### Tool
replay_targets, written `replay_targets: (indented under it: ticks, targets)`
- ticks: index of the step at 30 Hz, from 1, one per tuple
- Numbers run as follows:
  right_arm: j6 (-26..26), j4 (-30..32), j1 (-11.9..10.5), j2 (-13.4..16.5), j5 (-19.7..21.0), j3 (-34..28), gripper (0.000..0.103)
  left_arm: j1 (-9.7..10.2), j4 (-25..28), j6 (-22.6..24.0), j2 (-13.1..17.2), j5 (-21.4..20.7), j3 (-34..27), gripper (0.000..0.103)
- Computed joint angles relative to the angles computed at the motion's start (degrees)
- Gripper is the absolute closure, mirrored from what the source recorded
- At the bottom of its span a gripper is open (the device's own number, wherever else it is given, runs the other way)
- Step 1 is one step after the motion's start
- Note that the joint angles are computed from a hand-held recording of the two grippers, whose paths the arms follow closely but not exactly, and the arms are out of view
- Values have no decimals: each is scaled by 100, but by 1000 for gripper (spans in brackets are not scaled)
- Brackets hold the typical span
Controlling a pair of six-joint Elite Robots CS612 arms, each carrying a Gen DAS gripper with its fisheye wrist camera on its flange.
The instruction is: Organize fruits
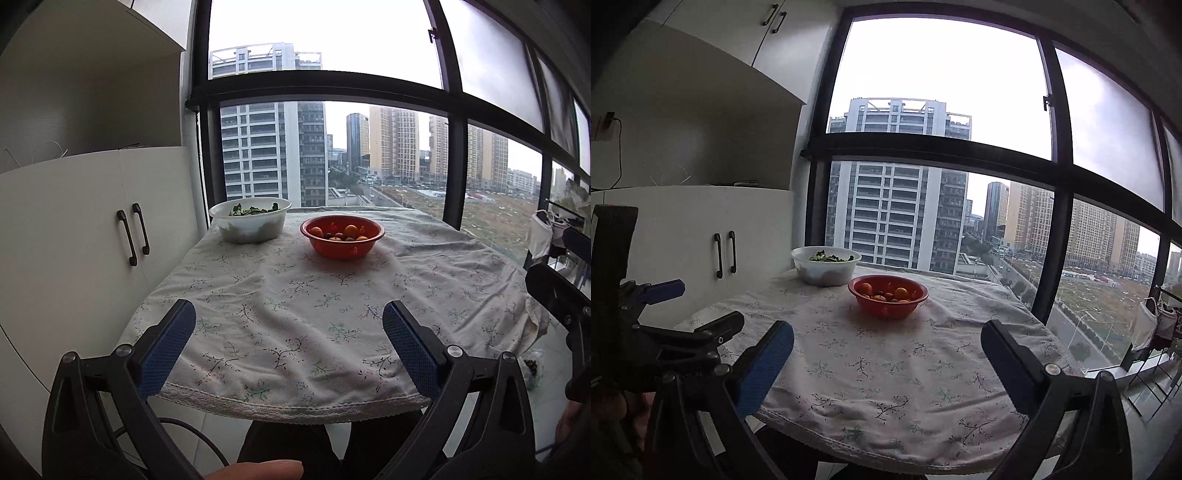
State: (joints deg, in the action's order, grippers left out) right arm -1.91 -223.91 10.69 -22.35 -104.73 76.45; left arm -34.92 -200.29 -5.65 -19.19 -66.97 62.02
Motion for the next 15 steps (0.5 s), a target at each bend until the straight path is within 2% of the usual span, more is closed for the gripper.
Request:
replay_targets:
  ticks: [10,15]
  targets:
    - [533,-78,-82,54,-48,12,0,-63,117,21,16,-61,-8,0]
    - [607,-63,-84,69,-34,0,0,-49,186,-5,46,-134,-67,0]
